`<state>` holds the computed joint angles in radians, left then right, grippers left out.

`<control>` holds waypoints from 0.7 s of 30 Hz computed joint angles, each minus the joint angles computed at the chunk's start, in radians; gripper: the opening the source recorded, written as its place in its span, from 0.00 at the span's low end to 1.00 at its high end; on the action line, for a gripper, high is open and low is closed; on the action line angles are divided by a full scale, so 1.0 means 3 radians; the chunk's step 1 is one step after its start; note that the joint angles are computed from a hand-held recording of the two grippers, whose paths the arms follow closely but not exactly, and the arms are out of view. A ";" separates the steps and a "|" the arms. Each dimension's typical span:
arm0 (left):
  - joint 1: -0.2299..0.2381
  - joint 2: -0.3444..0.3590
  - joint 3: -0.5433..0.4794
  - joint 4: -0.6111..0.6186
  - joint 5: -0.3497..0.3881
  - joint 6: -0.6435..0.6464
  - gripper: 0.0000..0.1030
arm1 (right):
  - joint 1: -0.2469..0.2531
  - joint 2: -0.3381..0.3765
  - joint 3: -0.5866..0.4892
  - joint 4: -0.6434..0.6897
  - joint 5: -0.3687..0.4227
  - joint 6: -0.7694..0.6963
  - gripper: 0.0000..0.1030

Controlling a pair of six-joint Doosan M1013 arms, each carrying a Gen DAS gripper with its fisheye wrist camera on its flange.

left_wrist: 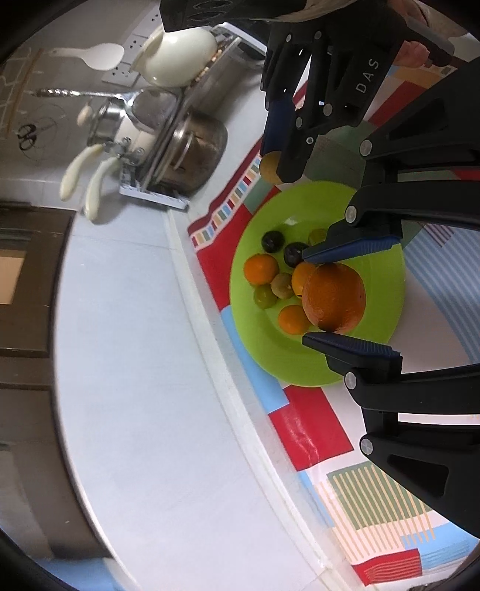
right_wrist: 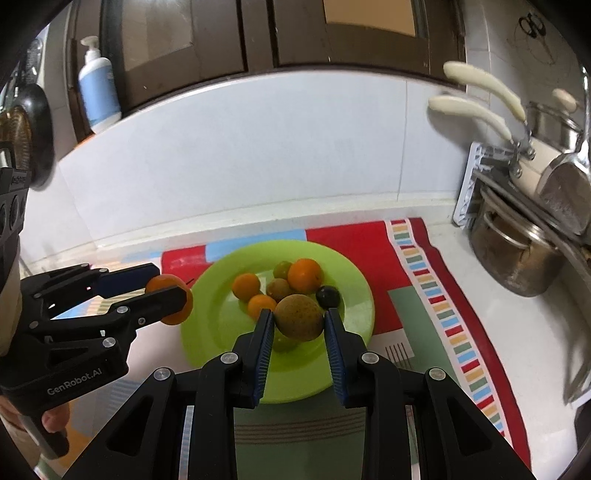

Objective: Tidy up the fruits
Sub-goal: 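Carry the orange and yellow fruit over the green plate, then open both tools to release the fruits onto the plate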

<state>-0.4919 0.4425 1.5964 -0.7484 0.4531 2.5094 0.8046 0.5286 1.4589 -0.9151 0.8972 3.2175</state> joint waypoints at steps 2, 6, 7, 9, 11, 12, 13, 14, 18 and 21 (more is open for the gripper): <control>-0.0010 0.0045 -0.0042 0.0140 0.0027 -0.0134 0.37 | -0.0044 0.0013 0.0010 0.0111 -0.0059 -0.0048 0.28; -0.0032 0.0122 -0.0108 0.0344 0.0079 -0.0302 0.37 | -0.0112 0.0046 0.0019 0.0310 -0.0159 -0.0162 0.28; -0.0038 0.0139 -0.0124 0.0397 0.0091 -0.0350 0.37 | -0.0128 0.0059 0.0018 0.0356 -0.0182 -0.0199 0.28; -0.0047 0.0167 -0.0155 0.0464 0.0123 -0.0423 0.37 | -0.0150 0.0075 0.0017 0.0411 -0.0203 -0.0235 0.28; -0.0052 0.0189 -0.0181 0.0523 0.0157 -0.0492 0.37 | -0.0171 0.0092 0.0011 0.0468 -0.0216 -0.0281 0.28; -0.0056 0.0196 -0.0187 0.0548 0.0157 -0.0521 0.37 | -0.0180 0.0099 0.0010 0.0490 -0.0225 -0.0301 0.28; -0.0062 0.0203 -0.0192 0.0569 0.0150 -0.0541 0.37 | -0.0189 0.0107 0.0005 0.0514 -0.0230 -0.0327 0.28; -0.0067 0.0206 -0.0194 0.0597 0.0141 -0.0562 0.37 | -0.0192 0.0113 0.0001 0.0521 -0.0229 -0.0335 0.28; -0.0073 0.0173 -0.0154 0.0537 0.0034 -0.0473 0.41 | -0.0200 0.0110 0.0008 0.0510 -0.0252 -0.0308 0.31; -0.0079 0.0100 -0.0082 0.0585 -0.0084 -0.0510 0.43 | -0.0182 0.0100 0.0003 0.0475 -0.0206 -0.0265 0.33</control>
